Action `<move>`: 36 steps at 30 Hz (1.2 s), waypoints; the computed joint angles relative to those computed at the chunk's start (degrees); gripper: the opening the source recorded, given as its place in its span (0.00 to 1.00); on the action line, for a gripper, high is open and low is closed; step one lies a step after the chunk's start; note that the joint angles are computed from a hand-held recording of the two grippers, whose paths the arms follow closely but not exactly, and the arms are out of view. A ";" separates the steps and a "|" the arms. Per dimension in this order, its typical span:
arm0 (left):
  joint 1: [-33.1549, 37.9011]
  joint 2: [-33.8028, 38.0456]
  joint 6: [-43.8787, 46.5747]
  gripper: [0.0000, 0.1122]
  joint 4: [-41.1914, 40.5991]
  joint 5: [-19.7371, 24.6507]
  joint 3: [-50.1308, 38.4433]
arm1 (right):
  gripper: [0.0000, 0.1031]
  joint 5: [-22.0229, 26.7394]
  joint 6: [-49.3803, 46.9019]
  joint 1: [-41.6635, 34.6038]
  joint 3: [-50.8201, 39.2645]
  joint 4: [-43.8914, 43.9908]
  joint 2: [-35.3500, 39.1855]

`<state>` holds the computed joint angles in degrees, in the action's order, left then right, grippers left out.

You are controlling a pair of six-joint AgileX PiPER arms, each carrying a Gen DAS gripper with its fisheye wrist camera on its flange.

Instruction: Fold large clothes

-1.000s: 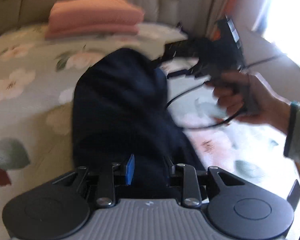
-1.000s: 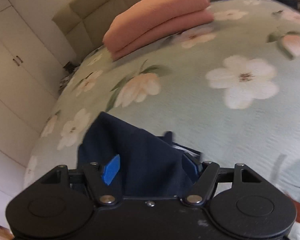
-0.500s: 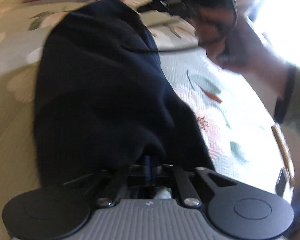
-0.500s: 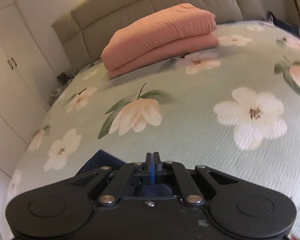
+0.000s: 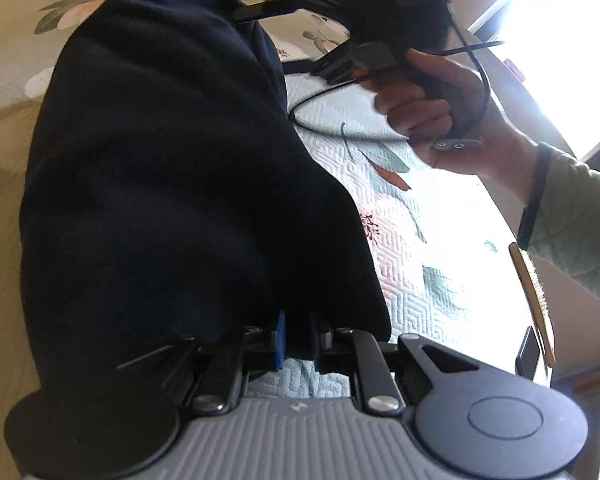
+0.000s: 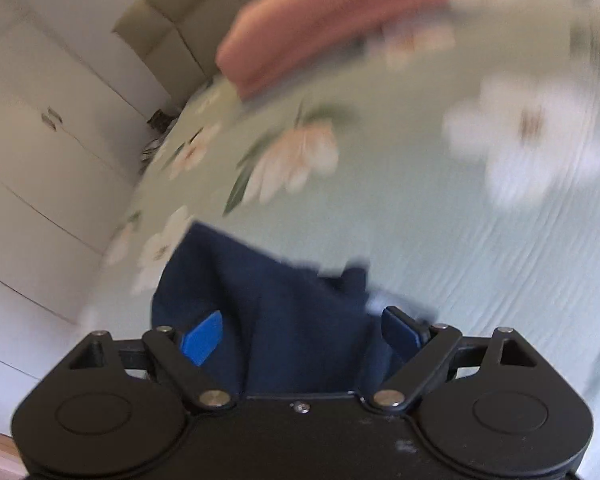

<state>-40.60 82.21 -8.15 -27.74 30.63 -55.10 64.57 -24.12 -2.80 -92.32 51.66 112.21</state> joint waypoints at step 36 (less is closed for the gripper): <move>12.73 -11.16 6.20 0.18 10.73 10.79 -7.30 | 0.36 -32.70 17.06 20.06 28.96 -59.36 -36.30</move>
